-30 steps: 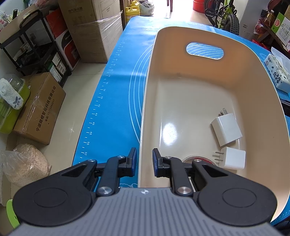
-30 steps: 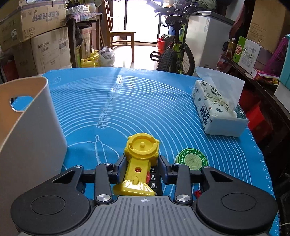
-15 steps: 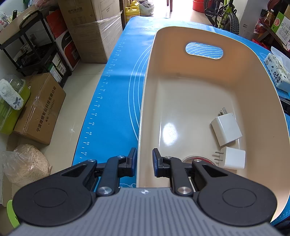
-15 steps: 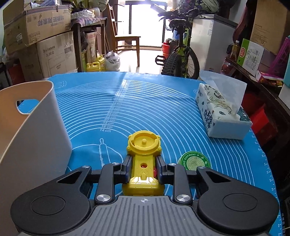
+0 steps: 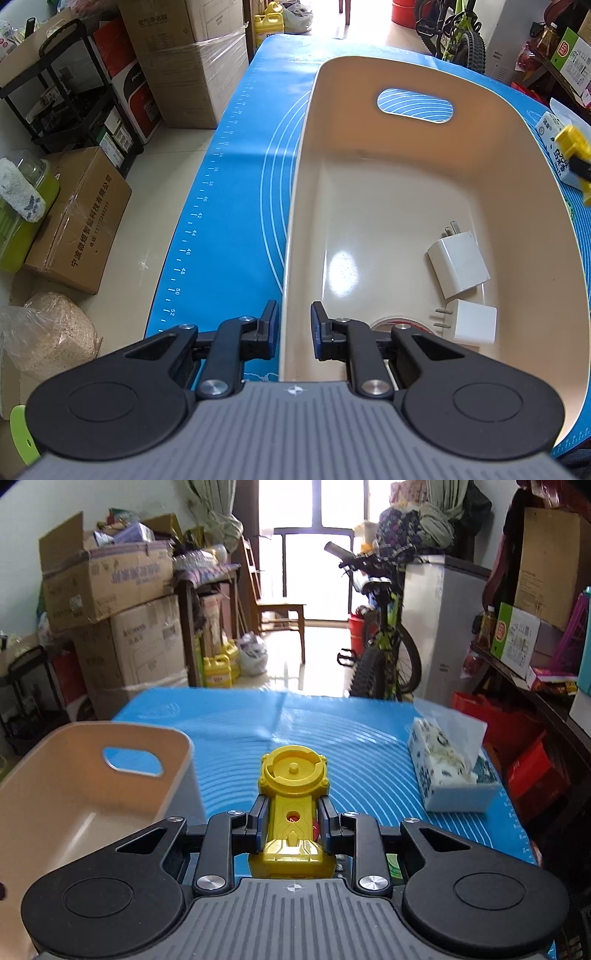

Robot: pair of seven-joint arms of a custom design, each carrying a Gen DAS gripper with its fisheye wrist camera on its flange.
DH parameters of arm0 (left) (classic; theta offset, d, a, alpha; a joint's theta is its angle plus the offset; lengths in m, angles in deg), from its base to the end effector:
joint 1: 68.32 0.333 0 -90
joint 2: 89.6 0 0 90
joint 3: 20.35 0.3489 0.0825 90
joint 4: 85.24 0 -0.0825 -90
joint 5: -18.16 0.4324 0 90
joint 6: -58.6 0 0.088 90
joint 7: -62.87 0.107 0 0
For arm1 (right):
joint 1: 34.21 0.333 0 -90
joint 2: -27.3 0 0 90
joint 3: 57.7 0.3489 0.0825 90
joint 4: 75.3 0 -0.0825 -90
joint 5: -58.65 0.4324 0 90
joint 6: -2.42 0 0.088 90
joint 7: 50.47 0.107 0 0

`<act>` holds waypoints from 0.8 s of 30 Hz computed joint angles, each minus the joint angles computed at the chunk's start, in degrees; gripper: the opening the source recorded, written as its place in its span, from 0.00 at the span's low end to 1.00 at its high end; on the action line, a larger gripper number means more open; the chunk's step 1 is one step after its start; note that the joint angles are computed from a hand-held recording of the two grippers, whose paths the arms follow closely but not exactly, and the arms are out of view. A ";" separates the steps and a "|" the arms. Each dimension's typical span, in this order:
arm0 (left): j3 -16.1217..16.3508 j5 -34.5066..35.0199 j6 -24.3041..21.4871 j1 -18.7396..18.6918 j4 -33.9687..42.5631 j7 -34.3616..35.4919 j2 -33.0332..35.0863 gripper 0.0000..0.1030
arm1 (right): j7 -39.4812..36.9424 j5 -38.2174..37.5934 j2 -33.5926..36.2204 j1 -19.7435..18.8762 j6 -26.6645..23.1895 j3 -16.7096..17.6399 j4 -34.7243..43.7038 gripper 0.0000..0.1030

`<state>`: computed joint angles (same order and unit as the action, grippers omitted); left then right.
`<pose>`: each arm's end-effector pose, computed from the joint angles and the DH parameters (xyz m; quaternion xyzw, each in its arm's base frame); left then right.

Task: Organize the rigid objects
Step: 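Lower the yellow toy piece into the bin and open the right gripper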

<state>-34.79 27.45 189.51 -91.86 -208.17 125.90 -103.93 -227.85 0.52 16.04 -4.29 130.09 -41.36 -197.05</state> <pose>0.4326 -0.3456 0.5620 -0.5880 0.7804 -0.1610 0.1393 0.4059 0.3993 0.5514 -0.5390 0.7035 -0.3580 0.2939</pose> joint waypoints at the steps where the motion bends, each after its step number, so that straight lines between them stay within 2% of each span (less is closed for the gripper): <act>1: -0.01 0.00 0.00 0.01 0.00 0.00 0.00 0.20 | 0.05 -0.59 -0.09 0.15 0.24 0.24 0.38 0.35; 10: -0.13 0.18 -0.17 0.05 0.12 -0.08 0.12 0.20 | -1.26 -3.41 2.39 1.79 5.55 1.30 4.99 0.35; 14: -0.20 0.38 -0.20 0.07 0.18 -0.29 0.17 0.18 | -5.20 -1.89 5.48 3.27 8.19 0.95 7.59 0.35; 18: -0.22 0.67 -0.53 0.18 0.24 -0.70 0.08 0.08 | -8.44 0.49 8.27 4.87 9.65 0.42 9.84 0.35; 24: -0.07 0.26 -0.46 0.13 0.18 -0.57 0.01 0.07 | -14.77 5.41 11.87 6.93 10.61 -0.67 12.27 0.35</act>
